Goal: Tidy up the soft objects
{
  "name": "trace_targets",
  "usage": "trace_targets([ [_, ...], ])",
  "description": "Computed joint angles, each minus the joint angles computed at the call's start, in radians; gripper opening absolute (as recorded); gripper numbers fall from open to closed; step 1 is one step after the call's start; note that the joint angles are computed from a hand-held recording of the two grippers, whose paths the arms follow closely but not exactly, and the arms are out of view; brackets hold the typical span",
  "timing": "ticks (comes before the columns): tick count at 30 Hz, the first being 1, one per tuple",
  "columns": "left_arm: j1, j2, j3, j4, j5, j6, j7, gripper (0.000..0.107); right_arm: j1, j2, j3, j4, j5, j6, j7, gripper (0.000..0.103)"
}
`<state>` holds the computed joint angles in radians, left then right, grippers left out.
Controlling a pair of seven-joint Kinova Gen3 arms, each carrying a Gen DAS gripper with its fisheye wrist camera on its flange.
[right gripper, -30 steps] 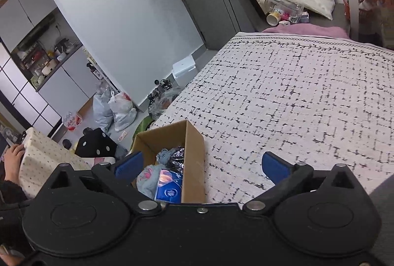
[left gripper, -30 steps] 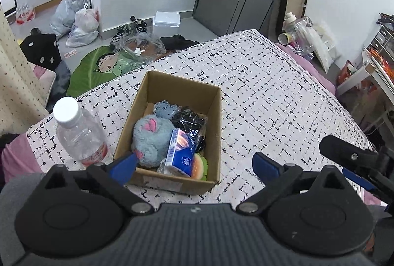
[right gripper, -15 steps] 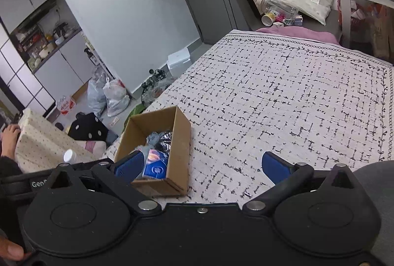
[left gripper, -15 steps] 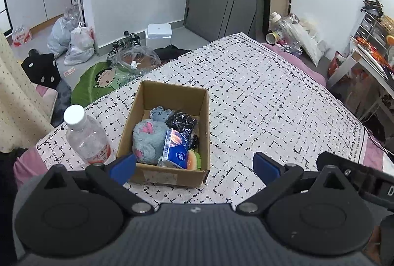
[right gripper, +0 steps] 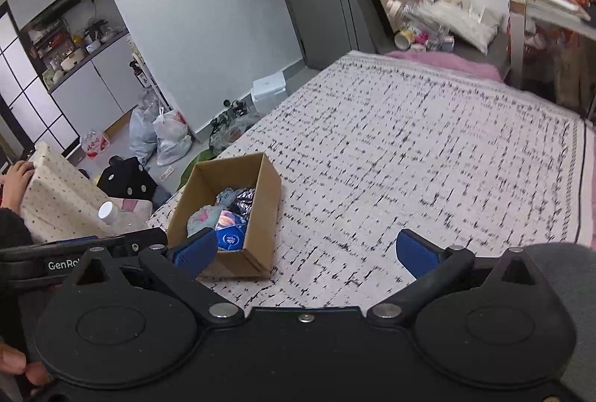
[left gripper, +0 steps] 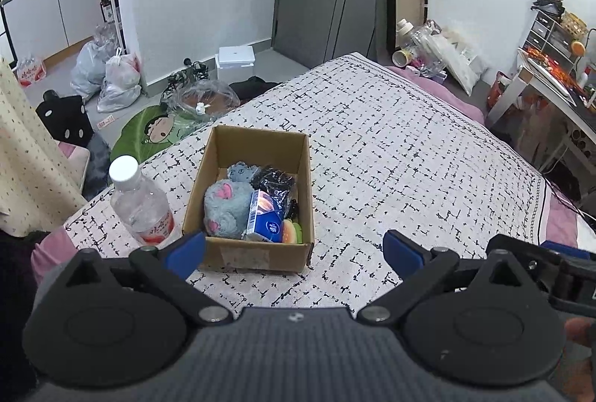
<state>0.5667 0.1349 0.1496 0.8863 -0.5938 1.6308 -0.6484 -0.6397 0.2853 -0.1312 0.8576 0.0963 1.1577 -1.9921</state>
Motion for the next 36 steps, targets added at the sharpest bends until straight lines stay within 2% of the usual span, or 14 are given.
trace_targets([
  [6,0.030,0.003,0.009,-0.015,-0.032,0.014,0.001,0.101,-0.033,-0.026,0.009,0.003,0.074,0.017,-0.004,0.103],
  [14,0.069,0.008,0.015,-0.045,-0.066,0.024,-0.004,0.101,-0.021,-0.044,0.006,0.022,0.093,0.007,-0.015,0.103],
  [28,0.128,0.023,0.007,-0.081,-0.112,0.054,-0.014,0.101,0.025,-0.063,-0.009,0.052,0.039,-0.008,0.004,0.103],
  [36,0.151,0.028,0.000,-0.096,-0.123,0.069,-0.017,0.101,0.068,-0.082,-0.025,0.076,-0.043,-0.044,0.063,0.103],
])
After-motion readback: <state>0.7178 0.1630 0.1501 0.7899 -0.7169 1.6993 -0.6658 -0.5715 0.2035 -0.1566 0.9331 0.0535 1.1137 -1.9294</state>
